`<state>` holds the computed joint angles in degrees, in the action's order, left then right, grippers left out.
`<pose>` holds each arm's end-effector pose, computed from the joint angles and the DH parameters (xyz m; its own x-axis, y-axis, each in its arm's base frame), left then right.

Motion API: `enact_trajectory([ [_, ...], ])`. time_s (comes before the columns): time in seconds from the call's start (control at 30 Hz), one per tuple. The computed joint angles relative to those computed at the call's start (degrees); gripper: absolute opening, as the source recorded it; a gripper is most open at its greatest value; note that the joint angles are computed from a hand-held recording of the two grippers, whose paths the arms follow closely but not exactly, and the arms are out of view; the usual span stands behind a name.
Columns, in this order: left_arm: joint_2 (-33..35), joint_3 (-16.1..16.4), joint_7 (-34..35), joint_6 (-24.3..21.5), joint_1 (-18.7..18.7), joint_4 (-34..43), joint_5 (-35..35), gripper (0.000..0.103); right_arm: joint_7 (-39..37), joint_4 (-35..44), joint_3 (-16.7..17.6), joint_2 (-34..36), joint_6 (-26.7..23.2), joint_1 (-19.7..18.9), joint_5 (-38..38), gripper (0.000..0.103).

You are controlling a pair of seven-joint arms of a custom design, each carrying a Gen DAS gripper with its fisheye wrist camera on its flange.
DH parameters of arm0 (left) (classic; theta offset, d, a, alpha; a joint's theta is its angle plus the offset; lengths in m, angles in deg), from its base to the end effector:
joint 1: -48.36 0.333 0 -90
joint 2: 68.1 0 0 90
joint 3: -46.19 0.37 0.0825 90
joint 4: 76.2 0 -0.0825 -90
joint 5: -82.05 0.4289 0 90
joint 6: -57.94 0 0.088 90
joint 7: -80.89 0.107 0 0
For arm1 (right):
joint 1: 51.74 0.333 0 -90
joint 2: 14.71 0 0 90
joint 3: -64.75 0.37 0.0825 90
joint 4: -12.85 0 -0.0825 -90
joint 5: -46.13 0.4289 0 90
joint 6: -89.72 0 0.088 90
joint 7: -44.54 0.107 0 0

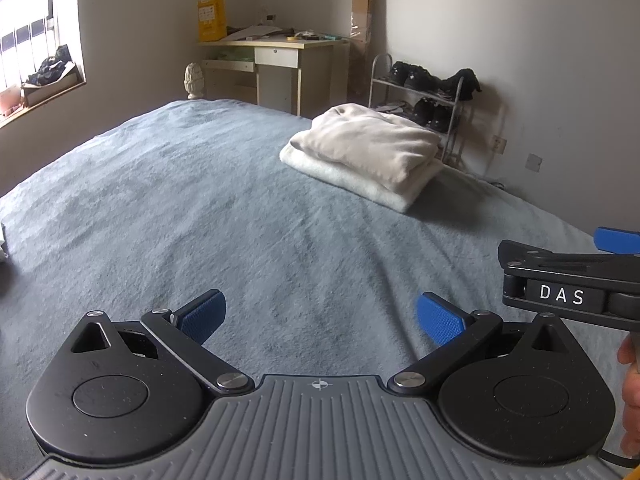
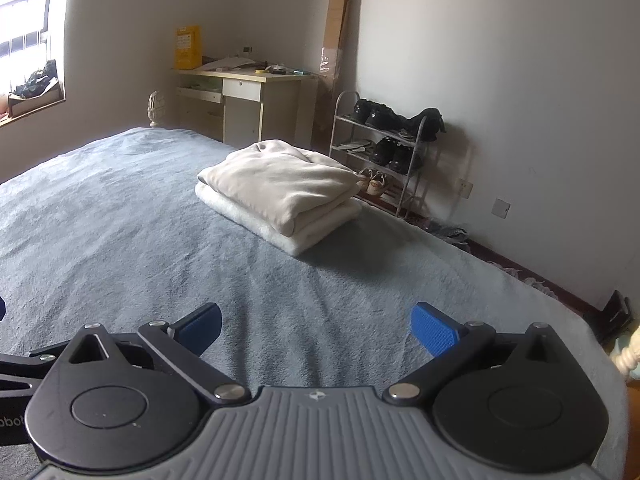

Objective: Fold clothes

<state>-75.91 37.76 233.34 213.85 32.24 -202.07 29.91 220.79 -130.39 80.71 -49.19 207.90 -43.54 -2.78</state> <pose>0.5359 -0.2166 0.5385 -0.7296 -0.6829 0.0363 -0.4697 0.4619 -0.7523 0.3795 0.1422 0.5471 -0.7114 -0.6935 0.1143 -0.4824 0.3635 -0.7970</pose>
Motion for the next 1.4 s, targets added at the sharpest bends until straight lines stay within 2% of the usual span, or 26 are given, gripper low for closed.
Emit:
enact_trajectory([
  [1.4,-1.3,0.3,0.1,-1.8,-0.4,-0.9,0.7,0.103,-0.7,0.2,0.0,-0.6,-2.0,0.3,0.7,0.103],
])
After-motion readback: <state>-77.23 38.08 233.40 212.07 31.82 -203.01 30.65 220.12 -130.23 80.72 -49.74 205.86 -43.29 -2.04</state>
